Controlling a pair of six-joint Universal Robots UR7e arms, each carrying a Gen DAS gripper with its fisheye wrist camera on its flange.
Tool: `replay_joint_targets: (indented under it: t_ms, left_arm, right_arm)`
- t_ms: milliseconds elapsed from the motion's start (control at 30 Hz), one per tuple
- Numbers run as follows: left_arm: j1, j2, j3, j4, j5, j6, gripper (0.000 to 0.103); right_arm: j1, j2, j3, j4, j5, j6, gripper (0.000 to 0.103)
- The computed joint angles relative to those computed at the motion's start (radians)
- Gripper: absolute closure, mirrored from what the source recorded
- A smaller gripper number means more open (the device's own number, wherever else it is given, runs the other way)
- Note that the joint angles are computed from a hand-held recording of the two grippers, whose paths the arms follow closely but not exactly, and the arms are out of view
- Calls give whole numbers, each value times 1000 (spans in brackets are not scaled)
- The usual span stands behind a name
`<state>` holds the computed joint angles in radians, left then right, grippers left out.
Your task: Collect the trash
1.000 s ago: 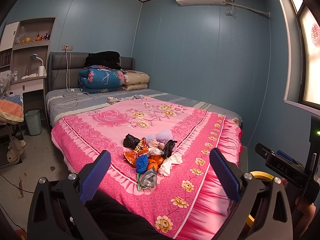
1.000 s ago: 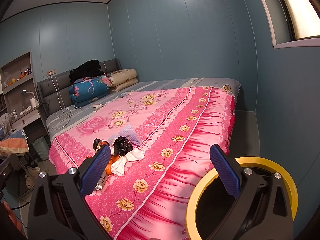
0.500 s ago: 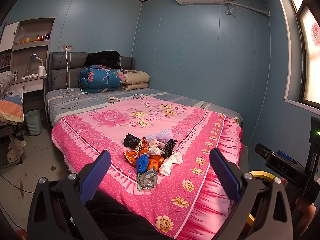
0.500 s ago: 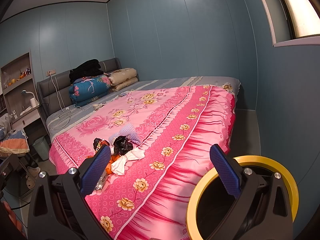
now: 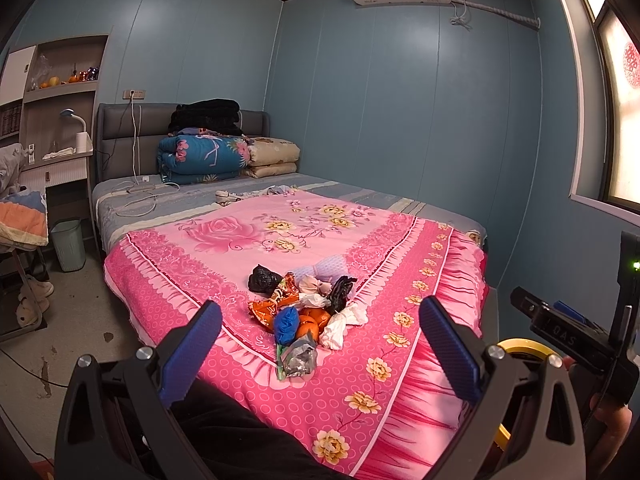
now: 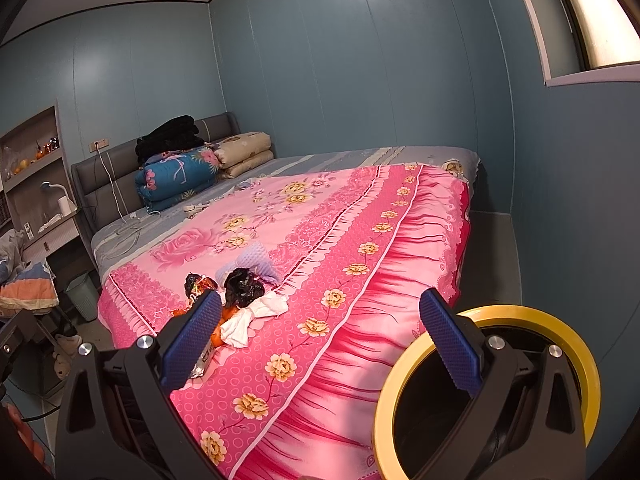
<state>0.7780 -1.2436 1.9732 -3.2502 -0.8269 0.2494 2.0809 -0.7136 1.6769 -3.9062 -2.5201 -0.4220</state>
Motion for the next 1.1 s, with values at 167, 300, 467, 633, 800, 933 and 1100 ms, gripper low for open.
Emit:
replay_joint_targets:
  t_ms: [167,300,467,633,800,933,1100]
  left_arm:
    - [26,-13,-5,42,-36,-12,8]
    - [62,17,-65,98,-34,-34,8]
    - [121,86,-182,160,-25,23,8]
    - [215,173,-381,389,-56,-5,8]
    - [301,290,-616,571,-78,-36,8]
    - [353,401,-816,692,-90,-47,8]
    - [393,543,-1052,808,-109,-20,8]
  right_arm:
    - [-24,5,-16,45,-7,30,8]
    - [-54,-12,-21,181,5,104,8]
    - [-95,-33,-66,364,112,197,8]
    - [-137,-5,-191,602,228,278,8]
    - [-163,83,-379,801,292,268,8]
    - [-182,170,-560,1006,298,299,8]
    - [-198,281,-755,1133,285,286,8]
